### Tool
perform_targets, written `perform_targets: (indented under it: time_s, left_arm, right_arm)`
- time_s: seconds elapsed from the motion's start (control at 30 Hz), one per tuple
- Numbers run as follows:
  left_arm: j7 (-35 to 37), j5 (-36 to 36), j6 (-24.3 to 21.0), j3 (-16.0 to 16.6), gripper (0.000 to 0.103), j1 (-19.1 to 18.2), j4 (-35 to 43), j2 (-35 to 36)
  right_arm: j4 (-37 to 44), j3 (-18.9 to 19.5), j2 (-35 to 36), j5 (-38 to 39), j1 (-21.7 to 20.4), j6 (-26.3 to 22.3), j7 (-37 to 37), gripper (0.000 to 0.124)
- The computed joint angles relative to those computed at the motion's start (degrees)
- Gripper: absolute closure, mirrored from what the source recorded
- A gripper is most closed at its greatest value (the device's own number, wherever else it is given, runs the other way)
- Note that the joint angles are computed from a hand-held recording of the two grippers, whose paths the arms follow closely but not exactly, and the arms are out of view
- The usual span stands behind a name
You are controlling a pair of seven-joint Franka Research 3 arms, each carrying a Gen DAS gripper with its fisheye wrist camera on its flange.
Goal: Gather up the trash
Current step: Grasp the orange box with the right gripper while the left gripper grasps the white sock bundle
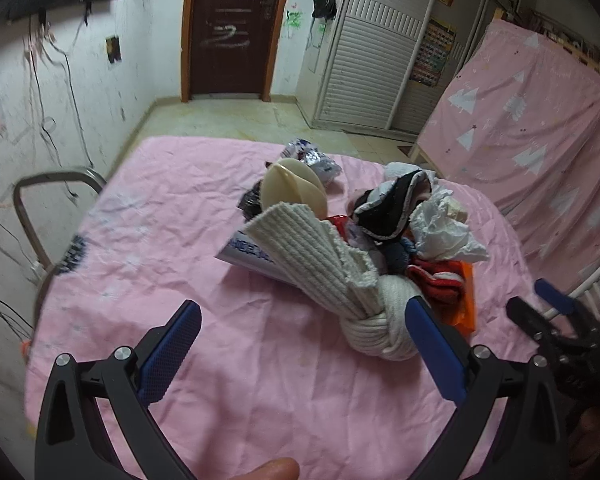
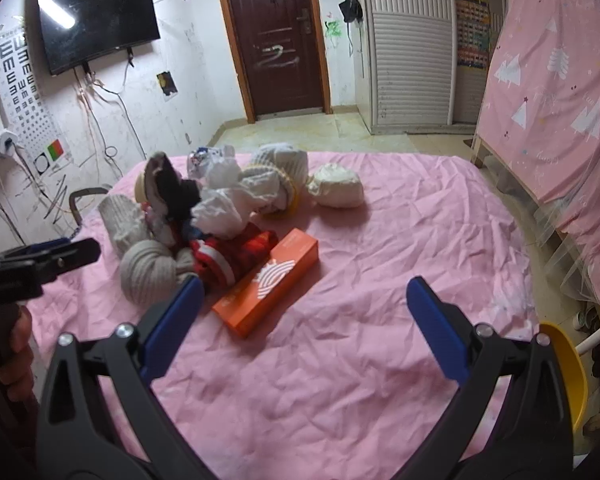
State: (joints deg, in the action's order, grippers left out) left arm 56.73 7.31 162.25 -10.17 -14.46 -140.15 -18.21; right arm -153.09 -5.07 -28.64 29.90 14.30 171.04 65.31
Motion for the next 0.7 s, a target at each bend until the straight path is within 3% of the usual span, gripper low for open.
perform_targets:
  time_s: [0.1,0.33,0.53,0.7]
  left_arm:
    - [5.93,-8.64,1.45,4.18,0.011,-5.12,0.81,2.11]
    - [12.23,-20.04,1.98,4.38,0.015,-7.18,4.2,6.95]
    - [18.66,-35.4,0.36,4.23,0.031,-7.09,8.0,11.43]
    - [21.97,-43.25,-0.28,1.97,0.058,-4.62,10.06,13.83]
  right_arm:
    - [1.39,-1.38,1.84,0.98,0.84,-1.13,-0.42,0.026]
    - [4.41,-3.05,4.62,5.13,2.26,-5.07,-4.69,0.026]
    - [6.55,-2.42,6.16,9.52,2.8,-9.01,-10.02,0.026]
    - [7.58,0.41,7.72,8.66,0.9,-10.97,-9.79,0.041]
